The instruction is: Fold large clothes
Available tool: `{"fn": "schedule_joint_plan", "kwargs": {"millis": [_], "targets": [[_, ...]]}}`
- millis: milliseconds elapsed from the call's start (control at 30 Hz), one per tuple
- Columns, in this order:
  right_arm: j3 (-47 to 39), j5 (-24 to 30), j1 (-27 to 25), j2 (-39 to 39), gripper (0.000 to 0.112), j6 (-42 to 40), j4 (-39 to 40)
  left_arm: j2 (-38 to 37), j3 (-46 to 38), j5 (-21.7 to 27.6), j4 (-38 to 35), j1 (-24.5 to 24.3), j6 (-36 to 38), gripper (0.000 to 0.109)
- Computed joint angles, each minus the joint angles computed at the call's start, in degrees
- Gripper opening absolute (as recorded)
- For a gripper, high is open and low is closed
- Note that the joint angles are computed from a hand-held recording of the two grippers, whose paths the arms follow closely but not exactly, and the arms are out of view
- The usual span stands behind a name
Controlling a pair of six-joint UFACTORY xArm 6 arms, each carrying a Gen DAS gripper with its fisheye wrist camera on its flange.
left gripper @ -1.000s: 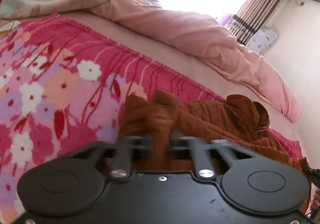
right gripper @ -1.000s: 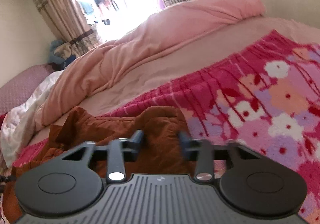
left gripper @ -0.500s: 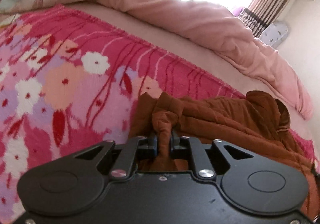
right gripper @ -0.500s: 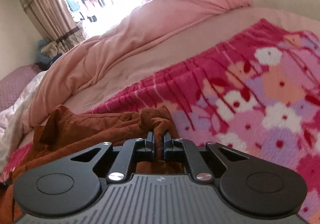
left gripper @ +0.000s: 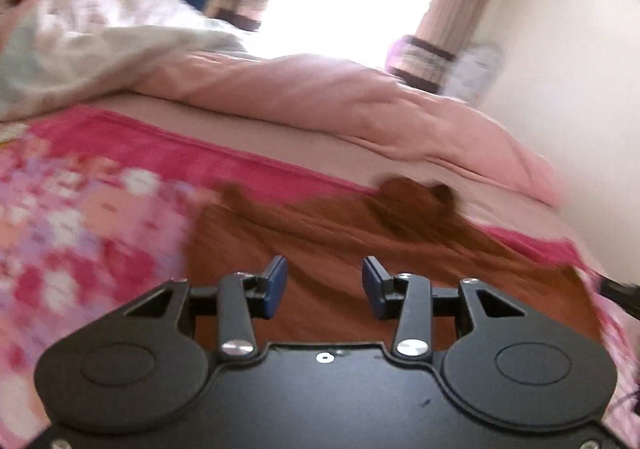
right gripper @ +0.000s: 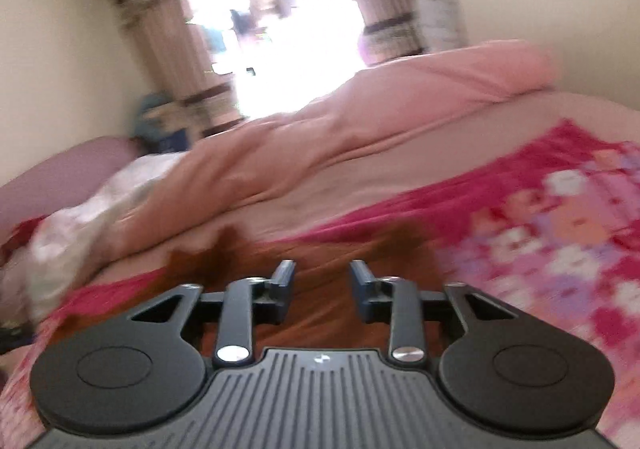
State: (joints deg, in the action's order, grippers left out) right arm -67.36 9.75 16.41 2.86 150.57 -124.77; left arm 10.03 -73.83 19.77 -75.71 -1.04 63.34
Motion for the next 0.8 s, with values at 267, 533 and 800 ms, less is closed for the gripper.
{"fn": "schedule_joint_plan", "kwargs": {"millis": [267,533,800], "targets": [[-8.48,0.94,12.4,9.22,0.021,21.43,-19.49,0.5,3.73,2.21,-9.2,-7.97,8.29,0.043],[-3.32,1.62,7.78,7.57,0.019,11.07,-9.76,3.36,1.85,-4.23,-3.29,-3.87,3.18,0.043],[11.25,7.45,-0.53,-2.17,0.008,2.02,1.87,5.98,0.93,-1.97,-6.92,2.41,3.08,0.044]]}}
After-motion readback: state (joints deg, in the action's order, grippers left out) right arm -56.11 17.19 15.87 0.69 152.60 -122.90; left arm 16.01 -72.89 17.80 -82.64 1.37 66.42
